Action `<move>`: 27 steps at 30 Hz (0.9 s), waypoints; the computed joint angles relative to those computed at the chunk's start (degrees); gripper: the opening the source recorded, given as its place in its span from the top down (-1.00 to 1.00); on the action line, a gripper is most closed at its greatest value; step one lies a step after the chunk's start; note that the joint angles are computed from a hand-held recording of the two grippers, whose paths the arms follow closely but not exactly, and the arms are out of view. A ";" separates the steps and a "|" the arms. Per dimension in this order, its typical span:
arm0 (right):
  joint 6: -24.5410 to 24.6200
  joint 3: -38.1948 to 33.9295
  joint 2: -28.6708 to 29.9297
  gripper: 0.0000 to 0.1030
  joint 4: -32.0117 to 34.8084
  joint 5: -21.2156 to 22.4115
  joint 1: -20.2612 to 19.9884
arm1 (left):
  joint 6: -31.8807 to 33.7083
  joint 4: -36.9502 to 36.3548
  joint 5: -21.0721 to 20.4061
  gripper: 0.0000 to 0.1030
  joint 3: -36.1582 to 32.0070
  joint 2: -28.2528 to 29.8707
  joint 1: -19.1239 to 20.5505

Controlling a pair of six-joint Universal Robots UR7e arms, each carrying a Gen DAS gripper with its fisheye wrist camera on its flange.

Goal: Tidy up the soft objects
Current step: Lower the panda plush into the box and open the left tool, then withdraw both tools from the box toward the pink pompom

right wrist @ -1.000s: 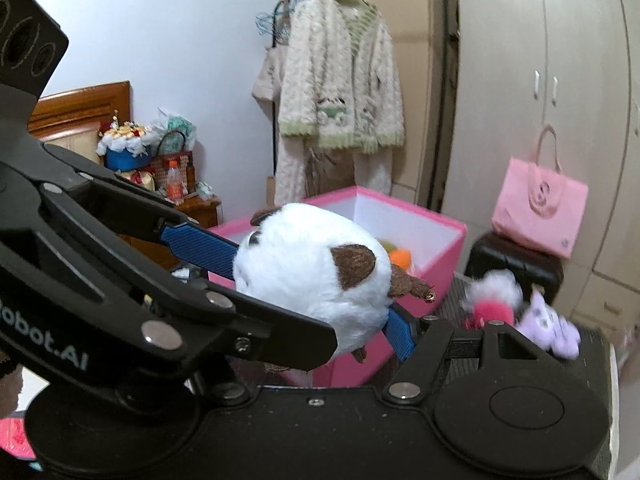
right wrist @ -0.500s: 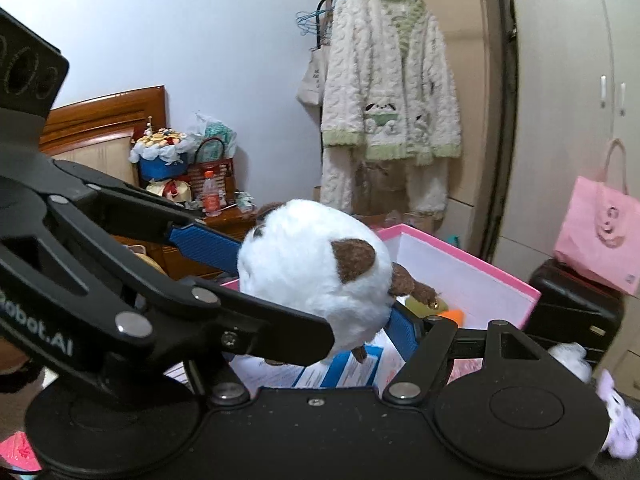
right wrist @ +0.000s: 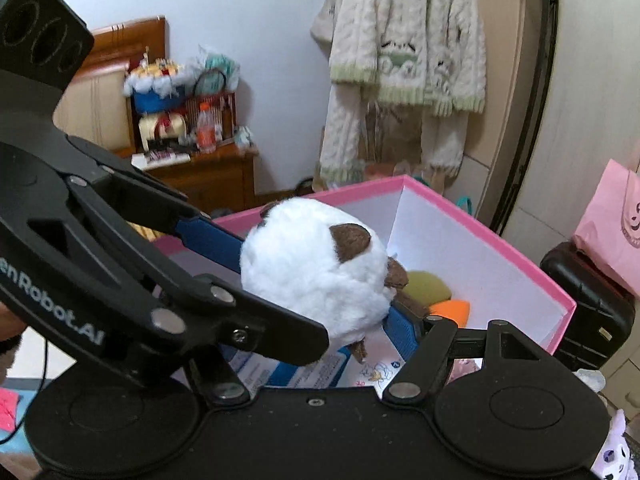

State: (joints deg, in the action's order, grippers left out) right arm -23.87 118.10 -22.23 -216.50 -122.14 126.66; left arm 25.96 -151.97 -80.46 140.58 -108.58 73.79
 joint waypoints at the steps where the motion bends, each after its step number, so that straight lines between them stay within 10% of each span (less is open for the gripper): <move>1: 0.08 -0.20 0.16 -0.47 0.35 -0.73 0.17 | 0.32 -1.14 1.23 -0.29 0.49 -0.12 -0.33; 12: 3.48 0.26 -0.35 -0.49 0.97 -7.70 3.70 | 4.17 -3.51 6.97 -0.36 4.09 -7.57 -4.38; 27: 10.82 6.69 -4.85 -0.51 0.77 -15.76 11.58 | 1.44 18.58 12.97 -0.43 5.77 -28.28 -17.65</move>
